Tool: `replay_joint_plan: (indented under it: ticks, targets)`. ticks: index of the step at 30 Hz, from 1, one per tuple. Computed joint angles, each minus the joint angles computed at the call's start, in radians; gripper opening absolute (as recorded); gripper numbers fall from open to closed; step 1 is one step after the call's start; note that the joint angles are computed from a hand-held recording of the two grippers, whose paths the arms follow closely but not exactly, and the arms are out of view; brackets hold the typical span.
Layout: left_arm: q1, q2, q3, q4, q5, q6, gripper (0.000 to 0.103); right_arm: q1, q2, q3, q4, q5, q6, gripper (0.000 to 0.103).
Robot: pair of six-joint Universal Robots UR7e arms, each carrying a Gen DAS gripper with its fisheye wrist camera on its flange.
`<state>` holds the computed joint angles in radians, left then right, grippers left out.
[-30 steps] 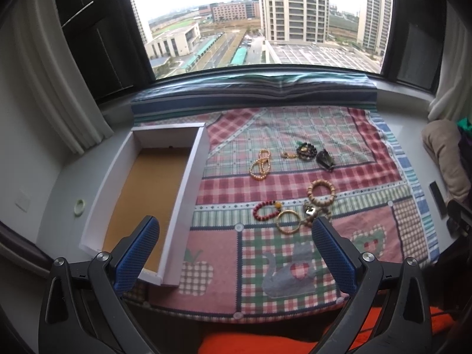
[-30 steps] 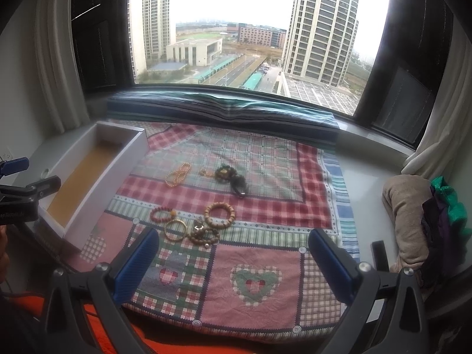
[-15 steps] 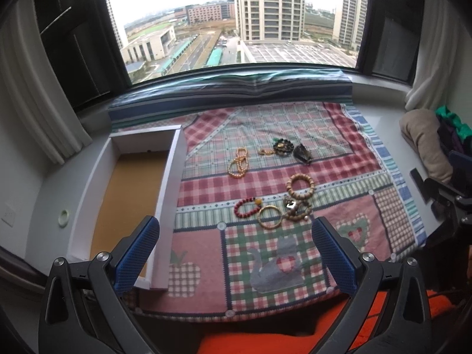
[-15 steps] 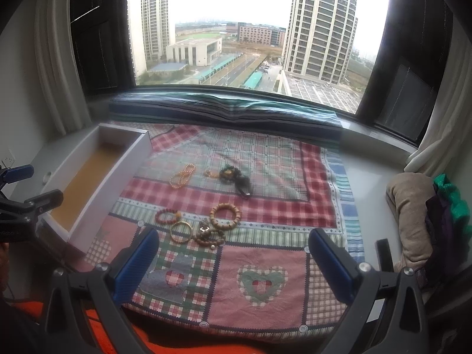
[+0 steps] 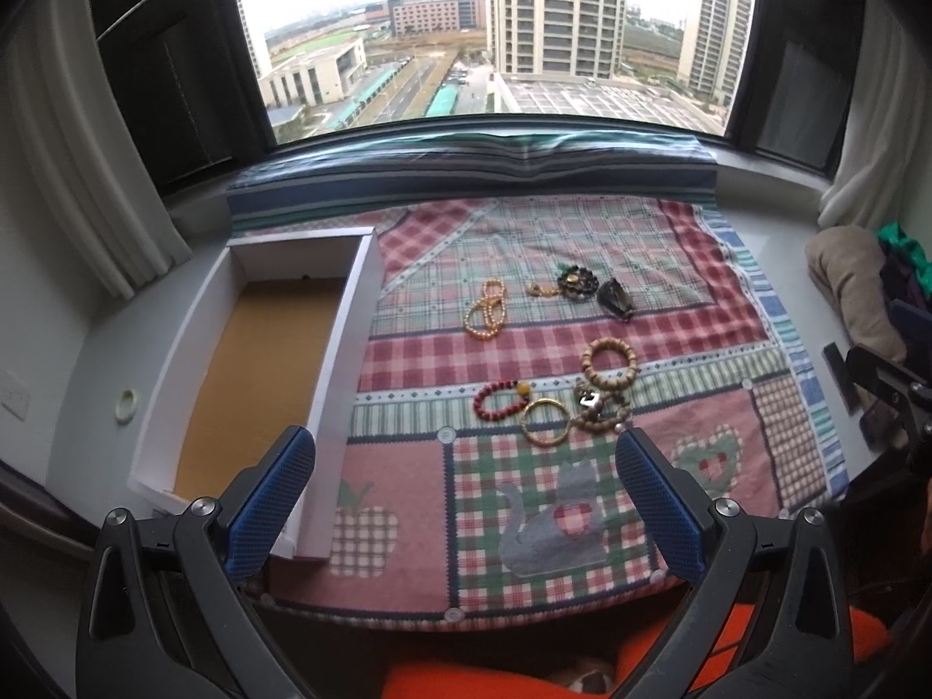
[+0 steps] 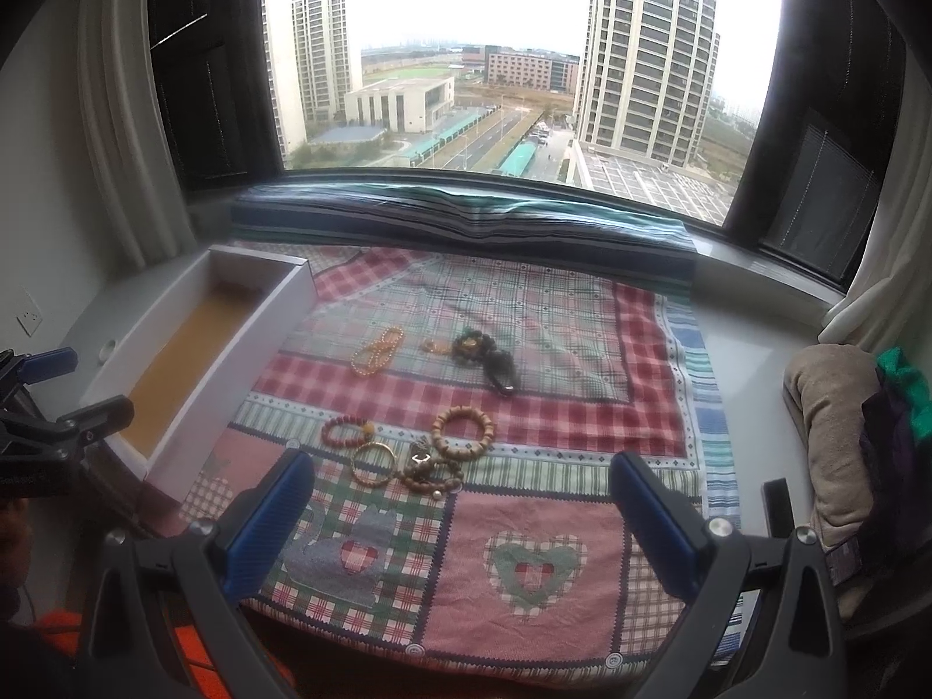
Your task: Organize jewelry
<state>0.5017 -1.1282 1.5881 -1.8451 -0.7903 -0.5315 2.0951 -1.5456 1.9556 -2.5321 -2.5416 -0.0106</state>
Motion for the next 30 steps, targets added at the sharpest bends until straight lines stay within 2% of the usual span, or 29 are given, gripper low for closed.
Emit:
replay_joint_plan:
  ticks: [7, 13, 17, 18, 19, 23, 30]
  targets:
    - [0.061, 0.016, 0.016, -0.102, -0.08, -0.007, 0.103, -0.053, 0.018, 0.029, -0.122, 0.039, -0.123, 0.103]
    - [0.133, 0.064, 0.025, -0.17, -0.099, 0.024, 0.103, -0.144, 0.024, 0.049, -0.179, 0.13, -0.147, 0.103]
    - [0.197, 0.131, 0.011, -0.203, -0.104, 0.063, 0.102, -0.236, 0.049, 0.059, -0.223, 0.234, -0.156, 0.103]
    - [0.212, 0.15, 0.006, -0.209, -0.099, 0.072, 0.102, -0.265, 0.055, 0.06, -0.232, 0.28, -0.163, 0.103]
    - [0.227, 0.17, 0.003, -0.221, -0.096, 0.085, 0.102, -0.293, 0.068, 0.061, -0.246, 0.313, -0.176, 0.102]
    - [0.271, 0.241, -0.012, -0.267, -0.085, 0.151, 0.102, -0.377, 0.15, 0.048, -0.304, 0.348, -0.246, 0.102]
    - [0.315, 0.351, -0.053, -0.319, -0.063, 0.276, 0.102, -0.464, 0.277, -0.018, -0.316, 0.403, -0.289, 0.101]
